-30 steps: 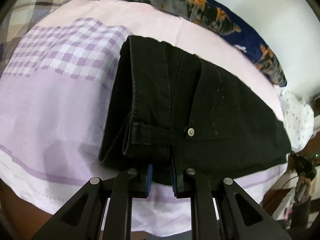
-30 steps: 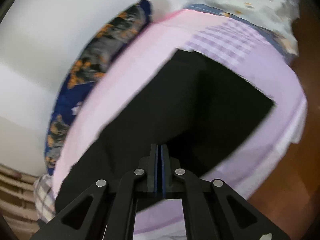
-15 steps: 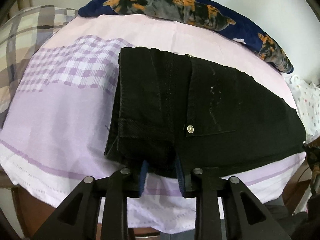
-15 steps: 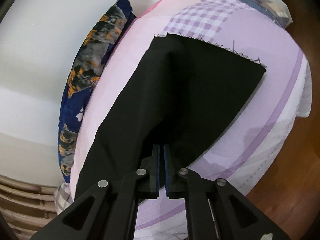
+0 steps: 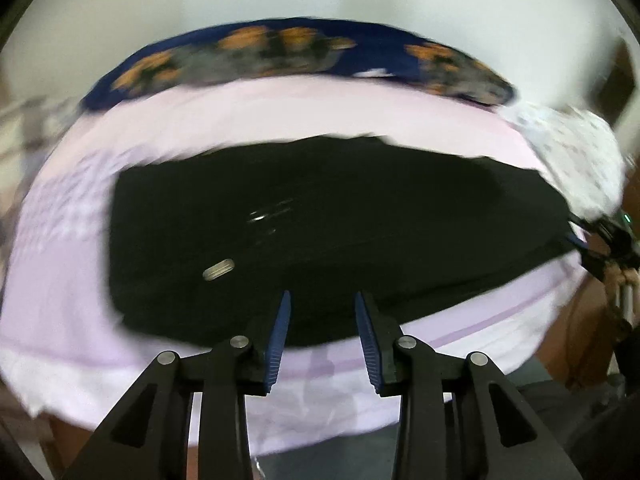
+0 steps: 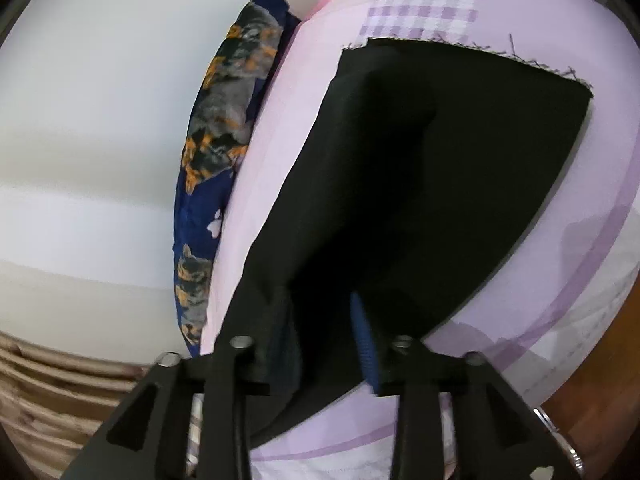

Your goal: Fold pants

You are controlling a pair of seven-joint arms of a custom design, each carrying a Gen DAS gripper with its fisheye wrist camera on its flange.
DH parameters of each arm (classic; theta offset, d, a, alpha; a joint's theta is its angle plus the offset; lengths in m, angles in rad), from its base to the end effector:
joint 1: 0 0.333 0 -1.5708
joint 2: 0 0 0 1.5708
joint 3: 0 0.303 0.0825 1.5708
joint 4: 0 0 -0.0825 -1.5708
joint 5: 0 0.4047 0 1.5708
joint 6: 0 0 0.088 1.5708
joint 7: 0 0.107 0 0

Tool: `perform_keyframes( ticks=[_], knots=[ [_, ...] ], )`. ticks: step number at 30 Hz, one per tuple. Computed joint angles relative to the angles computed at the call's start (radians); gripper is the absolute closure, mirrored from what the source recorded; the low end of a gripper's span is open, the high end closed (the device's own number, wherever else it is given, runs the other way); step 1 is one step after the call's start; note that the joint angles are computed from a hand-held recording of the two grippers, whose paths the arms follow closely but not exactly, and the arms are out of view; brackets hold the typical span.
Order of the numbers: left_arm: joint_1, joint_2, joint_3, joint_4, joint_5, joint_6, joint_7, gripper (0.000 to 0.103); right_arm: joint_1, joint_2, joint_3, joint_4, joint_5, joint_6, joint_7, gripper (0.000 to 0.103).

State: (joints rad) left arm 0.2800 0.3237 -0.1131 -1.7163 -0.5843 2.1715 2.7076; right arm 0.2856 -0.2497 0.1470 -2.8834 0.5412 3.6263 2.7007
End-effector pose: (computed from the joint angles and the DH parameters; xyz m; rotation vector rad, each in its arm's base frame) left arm 0.6701 0.0977 0.3978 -1.3135 2.6680 -0.8367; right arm 0.3872 0.1047 0.3412 -0.3000 2.1591 -0.0382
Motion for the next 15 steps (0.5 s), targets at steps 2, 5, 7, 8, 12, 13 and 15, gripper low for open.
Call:
perform_keyframes(
  ticks=[2,5,7,8,12,13,15],
  knots=[
    [-0.011,-0.015,-0.027,-0.033,-0.03,-0.017,0.053,0.067,-0.004,-0.005,0.021,-0.001,0.03,0.015,-0.027,0.067],
    [-0.049,-0.012,-0.047,-0.042,-0.033,-0.049,0.08,0.067,0.021,0.011,-0.036,-0.013,-0.056,0.06,0.05,0.064],
    [-0.074,-0.018,-0.061,-0.062,-0.043,-0.053,0.11,0.067,0.008,0.023,-0.037,-0.004,-0.048,0.037,0.047,0.063],
    [-0.087,-0.02,-0.065,-0.07,-0.045,-0.051,0.121,0.067,0.001,0.032,-0.04,0.004,-0.049,0.023,0.043,0.063],
    [-0.137,-0.03,-0.079,-0.107,-0.045,-0.037,0.157,0.067,0.0,0.104,-0.142,0.023,-0.28,0.085,0.183,0.094],
    [-0.147,-0.04,-0.082,-0.124,-0.044,-0.03,0.173,0.067,-0.013,0.105,-0.142,0.033,-0.298,0.076,0.18,0.094],
    [-0.164,-0.061,-0.091,-0.16,-0.06,-0.012,0.223,0.067,-0.036,0.1,-0.12,0.057,-0.282,0.064,0.128,0.096]
  ],
)
